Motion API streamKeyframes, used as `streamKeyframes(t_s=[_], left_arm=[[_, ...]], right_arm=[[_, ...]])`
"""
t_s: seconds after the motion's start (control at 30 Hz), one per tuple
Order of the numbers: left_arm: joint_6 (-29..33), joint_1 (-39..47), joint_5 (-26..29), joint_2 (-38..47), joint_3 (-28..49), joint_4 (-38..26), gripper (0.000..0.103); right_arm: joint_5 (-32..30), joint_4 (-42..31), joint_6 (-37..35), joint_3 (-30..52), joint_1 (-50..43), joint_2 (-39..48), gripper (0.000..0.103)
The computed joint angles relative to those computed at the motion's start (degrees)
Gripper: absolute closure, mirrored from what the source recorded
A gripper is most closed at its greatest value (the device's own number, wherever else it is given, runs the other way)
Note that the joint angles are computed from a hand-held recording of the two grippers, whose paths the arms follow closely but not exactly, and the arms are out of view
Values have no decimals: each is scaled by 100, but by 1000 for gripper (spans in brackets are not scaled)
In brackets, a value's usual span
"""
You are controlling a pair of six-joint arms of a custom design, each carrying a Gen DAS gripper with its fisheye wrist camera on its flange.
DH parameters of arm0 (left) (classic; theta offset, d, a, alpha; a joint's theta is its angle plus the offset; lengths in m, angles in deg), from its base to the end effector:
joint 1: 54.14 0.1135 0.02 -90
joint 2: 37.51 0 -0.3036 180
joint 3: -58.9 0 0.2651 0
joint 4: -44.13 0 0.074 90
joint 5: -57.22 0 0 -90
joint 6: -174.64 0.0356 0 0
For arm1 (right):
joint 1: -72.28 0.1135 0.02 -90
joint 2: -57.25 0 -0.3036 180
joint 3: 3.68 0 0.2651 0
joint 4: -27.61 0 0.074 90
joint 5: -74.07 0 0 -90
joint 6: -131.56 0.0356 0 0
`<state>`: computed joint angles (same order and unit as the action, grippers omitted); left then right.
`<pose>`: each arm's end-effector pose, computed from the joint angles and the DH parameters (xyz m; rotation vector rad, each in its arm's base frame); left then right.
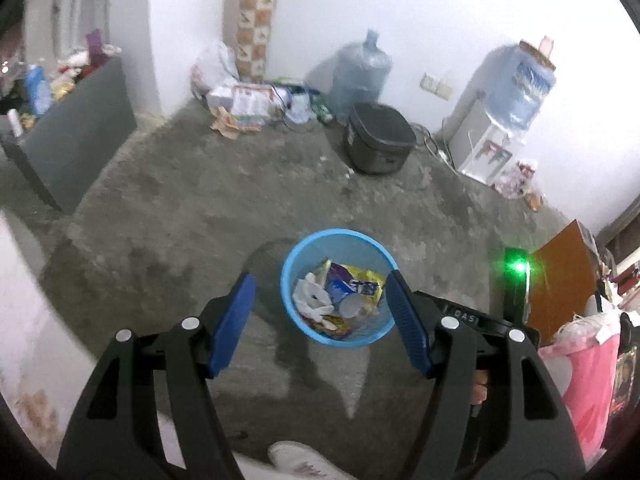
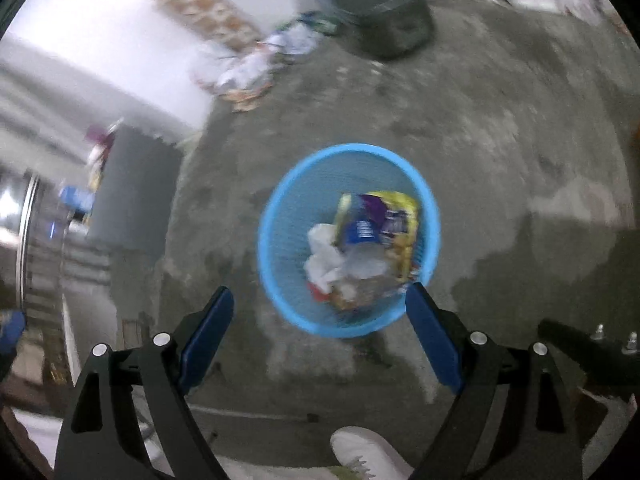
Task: Collect trash
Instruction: 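Carry the bottle and glove to the blue wastebasket and open both grippers, then move both open grippers back toward the blue-white box on the table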
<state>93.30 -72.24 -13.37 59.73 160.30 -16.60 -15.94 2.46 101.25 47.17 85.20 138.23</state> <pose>0.3594 -0.1299 0.3441 0.7161 2.4457 -0.4967 0.2574 0.0591 0.1902 1.0365 2.3971 0.4836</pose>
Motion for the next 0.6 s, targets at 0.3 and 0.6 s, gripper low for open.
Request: streamKeyframes(t_s=[0.3,0.6], left_arm=[[1151,2598,750,-1483,-313,-865,33],[2412,6186,1831,-1158,594,-1539,32]], right_arm=[[405,-966,-425,1758,1552,99,17],[149,-1692,-1017,4344,2860,1640,17]])
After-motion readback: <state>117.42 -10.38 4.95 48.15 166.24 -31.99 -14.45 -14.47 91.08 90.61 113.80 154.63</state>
